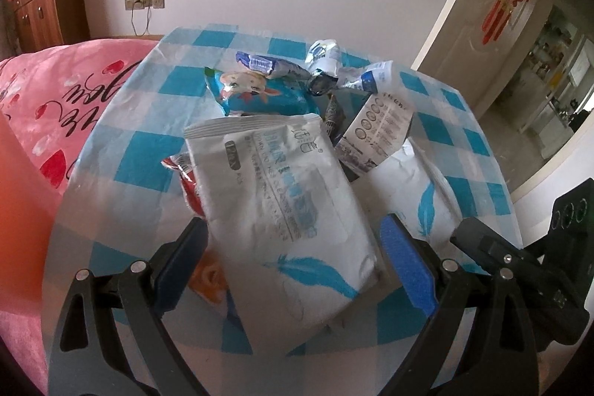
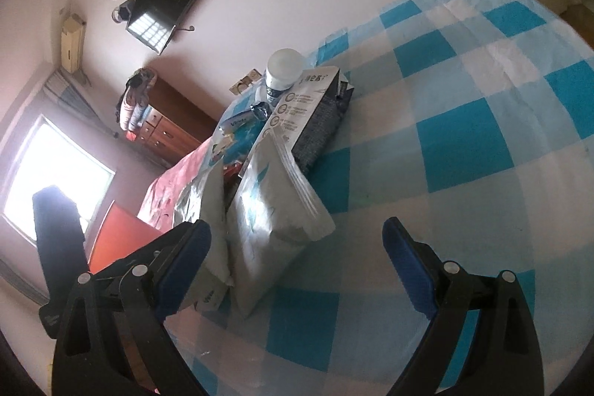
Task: Collect trash
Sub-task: 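Grasp a white feather-print tissue pack with the left tool while the right tool grasps a silver wrapper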
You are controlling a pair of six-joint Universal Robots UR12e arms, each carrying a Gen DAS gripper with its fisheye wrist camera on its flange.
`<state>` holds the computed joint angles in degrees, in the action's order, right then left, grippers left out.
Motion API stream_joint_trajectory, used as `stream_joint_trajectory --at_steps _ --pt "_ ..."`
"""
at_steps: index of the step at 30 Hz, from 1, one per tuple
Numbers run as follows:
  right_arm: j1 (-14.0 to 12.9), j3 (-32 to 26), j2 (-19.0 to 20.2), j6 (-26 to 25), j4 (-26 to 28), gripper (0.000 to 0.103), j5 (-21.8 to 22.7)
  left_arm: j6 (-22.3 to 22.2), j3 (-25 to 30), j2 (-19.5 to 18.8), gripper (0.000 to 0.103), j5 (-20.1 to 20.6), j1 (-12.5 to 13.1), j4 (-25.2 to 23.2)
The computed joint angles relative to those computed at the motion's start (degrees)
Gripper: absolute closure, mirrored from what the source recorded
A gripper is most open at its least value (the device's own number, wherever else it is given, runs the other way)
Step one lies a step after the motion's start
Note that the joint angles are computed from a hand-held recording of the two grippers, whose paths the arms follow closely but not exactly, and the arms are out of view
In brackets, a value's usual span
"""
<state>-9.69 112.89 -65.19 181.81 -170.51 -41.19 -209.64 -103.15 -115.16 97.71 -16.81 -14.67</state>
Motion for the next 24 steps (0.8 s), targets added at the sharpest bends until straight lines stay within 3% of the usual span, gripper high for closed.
stream_joint_trajectory --at_steps 13,19,21,24 --pt "-0.34 -1.21 1.26 -0.53 1.61 0.011 3.43 -3.10 1.54 -1.17 0.009 -0.14 0.60 -3.08" --pt "-0.13 -1.41 1.60 -0.95 0.95 0.011 3.99 -4.72 1.05 -1.13 0.017 -0.07 0.77 -2.15" --pt "0.00 -1.64 1.81 -1.05 1.45 0.019 4.55 -5.35 0.84 -1.07 0.021 -0.41 0.90 -1.73" --pt "0.39 -1.86 2.08 -1.22 0.79 0.019 4.22 -5.75 0.37 -0.96 0.022 -1.07 1.10 -0.81"
